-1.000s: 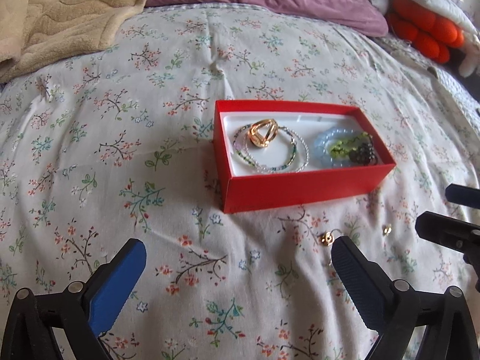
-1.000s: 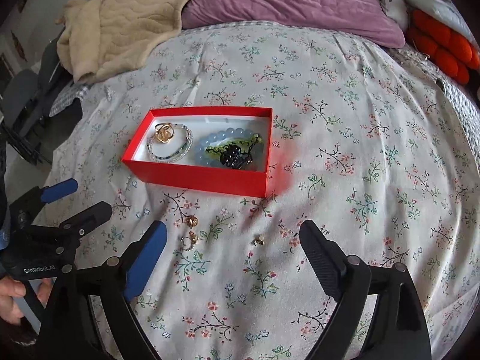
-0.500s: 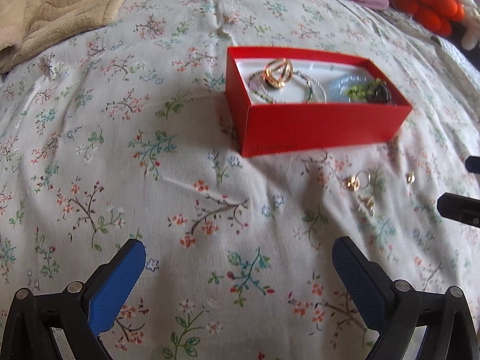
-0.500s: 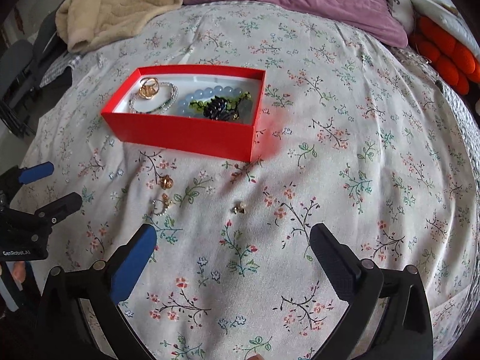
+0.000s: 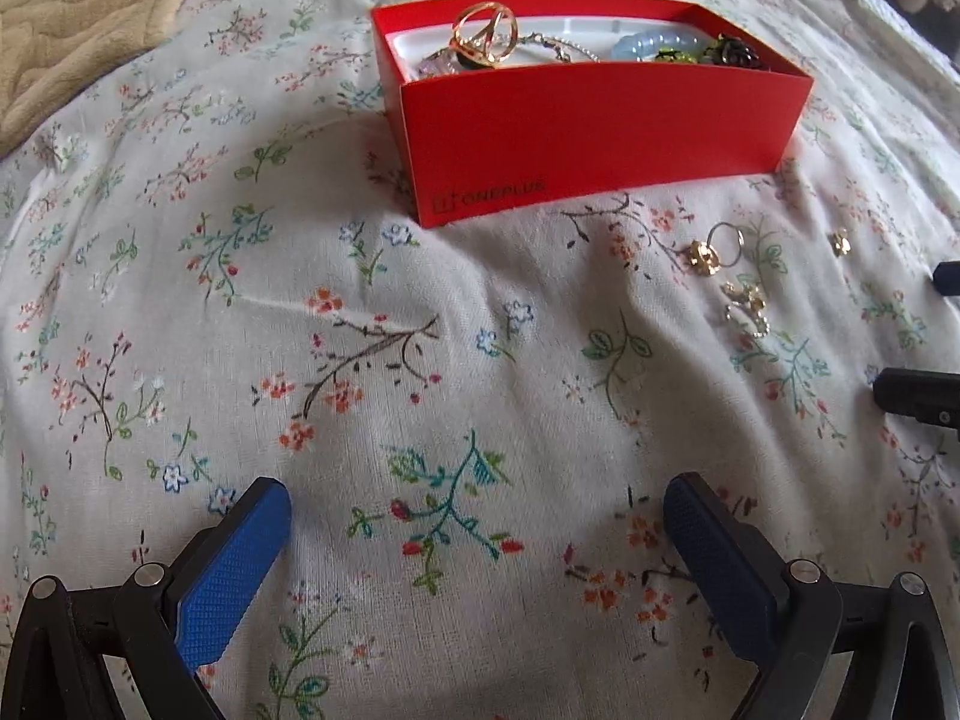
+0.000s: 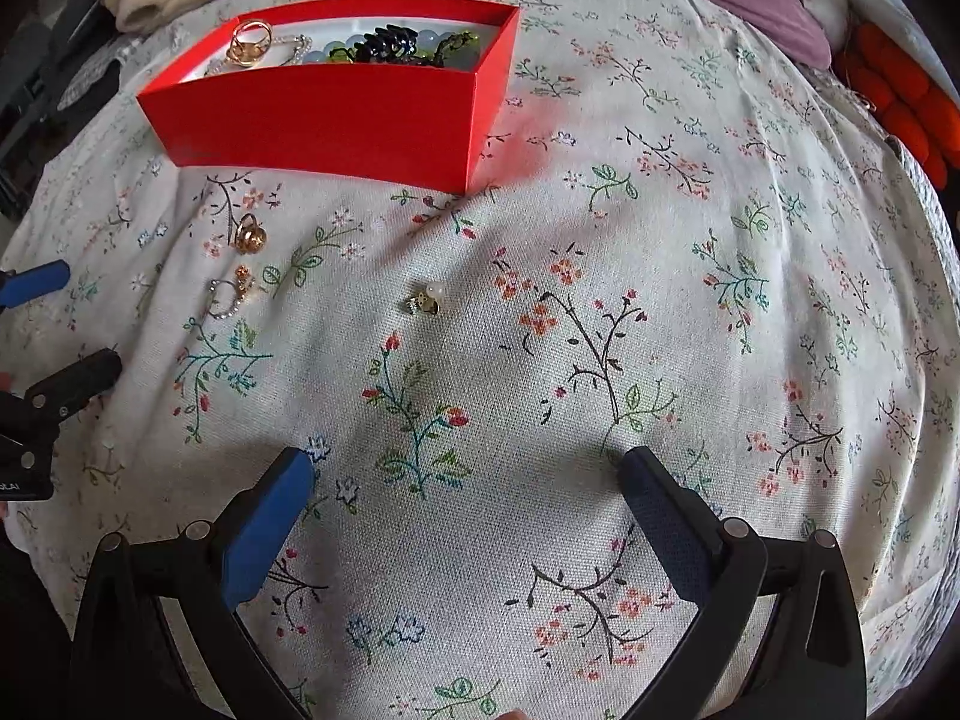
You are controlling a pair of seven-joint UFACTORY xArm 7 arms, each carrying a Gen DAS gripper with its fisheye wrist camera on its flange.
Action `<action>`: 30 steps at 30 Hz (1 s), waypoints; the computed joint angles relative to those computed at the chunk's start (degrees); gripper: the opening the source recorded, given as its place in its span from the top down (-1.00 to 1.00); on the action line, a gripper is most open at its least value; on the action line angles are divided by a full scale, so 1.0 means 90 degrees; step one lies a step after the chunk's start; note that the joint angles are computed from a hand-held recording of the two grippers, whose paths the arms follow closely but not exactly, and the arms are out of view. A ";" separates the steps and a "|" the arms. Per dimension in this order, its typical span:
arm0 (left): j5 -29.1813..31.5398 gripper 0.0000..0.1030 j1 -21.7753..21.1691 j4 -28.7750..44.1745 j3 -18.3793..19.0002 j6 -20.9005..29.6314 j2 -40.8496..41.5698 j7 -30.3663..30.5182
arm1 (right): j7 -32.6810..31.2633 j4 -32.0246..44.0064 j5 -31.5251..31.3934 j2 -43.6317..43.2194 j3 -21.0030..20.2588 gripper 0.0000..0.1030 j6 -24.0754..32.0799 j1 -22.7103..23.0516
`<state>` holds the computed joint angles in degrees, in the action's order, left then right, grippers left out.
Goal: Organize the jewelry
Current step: 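Move both tools back over the remaining gold earrings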
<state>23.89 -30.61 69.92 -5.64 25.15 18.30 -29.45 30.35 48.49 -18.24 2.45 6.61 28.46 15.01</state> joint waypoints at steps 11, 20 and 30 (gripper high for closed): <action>-0.0290 -0.98 -0.0028 0.0385 -0.0131 -0.0294 0.0300 0.0468 | 0.0398 -0.0427 -0.0695 -0.0119 -0.0035 -1.00 -0.0574 -0.0035; -0.1983 -0.61 0.0492 0.0689 -0.1084 -0.0755 0.0671 0.2936 | -0.0089 -0.0069 -0.0214 -0.0060 0.0000 -1.00 -0.0146 -0.0023; -0.2079 0.03 0.0033 0.1053 -0.0554 -0.0760 0.0994 0.3173 | -0.0005 -0.0086 -0.0261 -0.0257 -0.0004 -0.99 -0.0098 -0.0077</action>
